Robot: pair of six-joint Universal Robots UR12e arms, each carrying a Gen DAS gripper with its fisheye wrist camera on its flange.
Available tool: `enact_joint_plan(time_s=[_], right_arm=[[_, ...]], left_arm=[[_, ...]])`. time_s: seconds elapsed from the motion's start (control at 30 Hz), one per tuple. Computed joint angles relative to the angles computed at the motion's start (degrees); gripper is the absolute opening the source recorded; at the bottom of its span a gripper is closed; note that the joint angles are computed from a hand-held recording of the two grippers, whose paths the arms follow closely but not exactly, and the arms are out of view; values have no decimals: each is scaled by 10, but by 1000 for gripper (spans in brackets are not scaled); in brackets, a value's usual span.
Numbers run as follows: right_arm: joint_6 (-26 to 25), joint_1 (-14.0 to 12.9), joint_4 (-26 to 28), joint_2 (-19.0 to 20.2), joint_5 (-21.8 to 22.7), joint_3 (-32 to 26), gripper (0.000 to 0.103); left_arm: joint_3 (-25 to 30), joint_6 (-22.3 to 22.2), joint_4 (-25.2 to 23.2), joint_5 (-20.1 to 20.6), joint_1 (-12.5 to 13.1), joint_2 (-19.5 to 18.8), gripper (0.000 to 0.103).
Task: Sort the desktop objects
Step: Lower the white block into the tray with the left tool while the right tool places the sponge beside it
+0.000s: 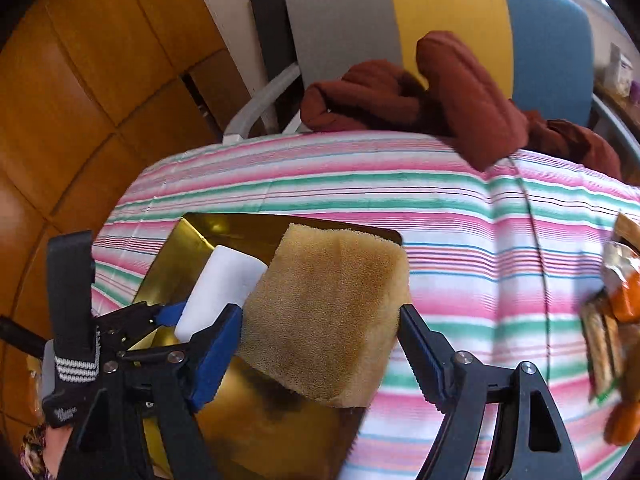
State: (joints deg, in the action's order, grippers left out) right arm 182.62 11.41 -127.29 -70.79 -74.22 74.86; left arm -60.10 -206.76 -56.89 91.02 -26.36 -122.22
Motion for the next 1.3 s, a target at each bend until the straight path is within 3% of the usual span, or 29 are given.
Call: enact_joint_plan(time_s=[0.2,0.4,0.6,1.0,1.3], right_arm=[[10,10,0,23,-47,-23,93],[53,-15,-59,-17,-1,32,101],[83,-37,-95,-55,20,77,102],[92,-60,-96,-91,38,117,102],[106,-72,-92,-105,47,136,102]], left_arm=[[10,-13,-3,-33,11,-13,60],[21,-2,7,-58,9,-23,61],[68,45,-33,4,-7,-46,61],[74,35,-36,80,-20,-39,72],[76,25,-42,169,-38,-32,72]])
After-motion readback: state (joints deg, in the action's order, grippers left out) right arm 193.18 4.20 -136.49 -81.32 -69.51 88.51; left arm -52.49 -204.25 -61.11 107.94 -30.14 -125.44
